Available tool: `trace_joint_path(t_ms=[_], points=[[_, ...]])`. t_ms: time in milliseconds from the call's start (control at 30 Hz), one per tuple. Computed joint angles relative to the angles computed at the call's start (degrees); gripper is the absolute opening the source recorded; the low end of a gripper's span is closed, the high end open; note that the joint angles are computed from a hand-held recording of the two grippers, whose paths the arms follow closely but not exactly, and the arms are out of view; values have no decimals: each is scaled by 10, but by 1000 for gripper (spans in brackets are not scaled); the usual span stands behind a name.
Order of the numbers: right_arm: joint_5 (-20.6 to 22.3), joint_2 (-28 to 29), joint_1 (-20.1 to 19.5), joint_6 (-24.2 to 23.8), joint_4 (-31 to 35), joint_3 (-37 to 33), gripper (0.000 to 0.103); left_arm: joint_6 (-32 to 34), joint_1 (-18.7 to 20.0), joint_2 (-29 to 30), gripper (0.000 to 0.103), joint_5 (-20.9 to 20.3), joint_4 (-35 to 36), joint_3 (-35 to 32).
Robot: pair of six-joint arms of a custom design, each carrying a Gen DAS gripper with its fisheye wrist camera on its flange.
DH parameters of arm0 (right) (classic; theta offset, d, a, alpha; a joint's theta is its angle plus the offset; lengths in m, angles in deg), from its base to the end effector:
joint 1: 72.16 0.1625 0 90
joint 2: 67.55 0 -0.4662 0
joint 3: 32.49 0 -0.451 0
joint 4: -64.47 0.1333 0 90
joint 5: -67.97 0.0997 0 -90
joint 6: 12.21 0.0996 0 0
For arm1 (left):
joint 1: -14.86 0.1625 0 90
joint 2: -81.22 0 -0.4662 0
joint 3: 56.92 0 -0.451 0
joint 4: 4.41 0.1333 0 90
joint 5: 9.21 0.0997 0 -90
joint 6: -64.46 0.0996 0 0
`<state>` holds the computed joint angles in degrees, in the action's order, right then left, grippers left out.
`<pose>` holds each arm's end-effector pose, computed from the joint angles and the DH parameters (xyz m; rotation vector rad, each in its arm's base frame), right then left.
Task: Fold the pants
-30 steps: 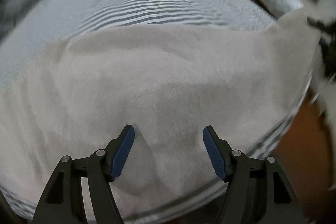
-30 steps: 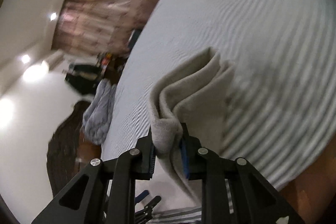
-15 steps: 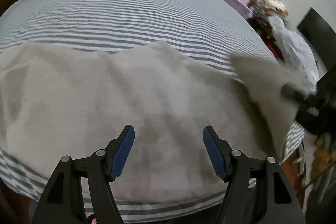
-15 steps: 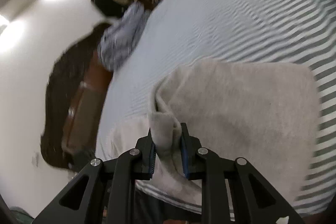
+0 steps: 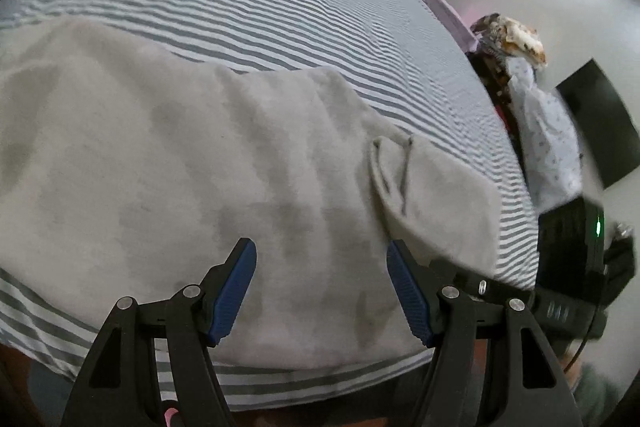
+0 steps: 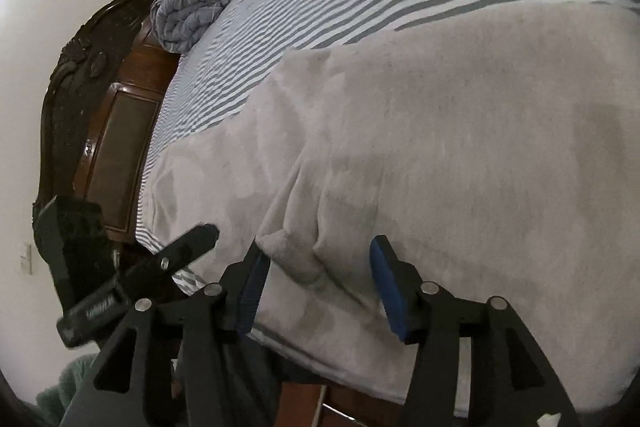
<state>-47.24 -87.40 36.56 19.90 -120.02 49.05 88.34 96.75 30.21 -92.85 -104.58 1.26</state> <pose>0.3380 -0.7143 -0.0980 -0.5123 -2.7747 1.0186 0.0236 -0.8574 0.3749 0.8290 2.9081 -0.0554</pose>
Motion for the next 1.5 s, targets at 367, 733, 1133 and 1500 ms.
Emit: trace_joint_path(t_ms=[367,733,1133,1500], points=[[34,17,2,79,-105,67,51,-13,-7,-4,68,-13,57,17],[-13,-16,-17,158,-282,179,52,-61,-28,1,68,-9,77,59],[-40,-30,-33,222,-378,251,17,-50,-53,-16,23,44,2,111],[-83,-61,1,170,-272,228,13,-6,-60,-51,20,-2,-27,118]])
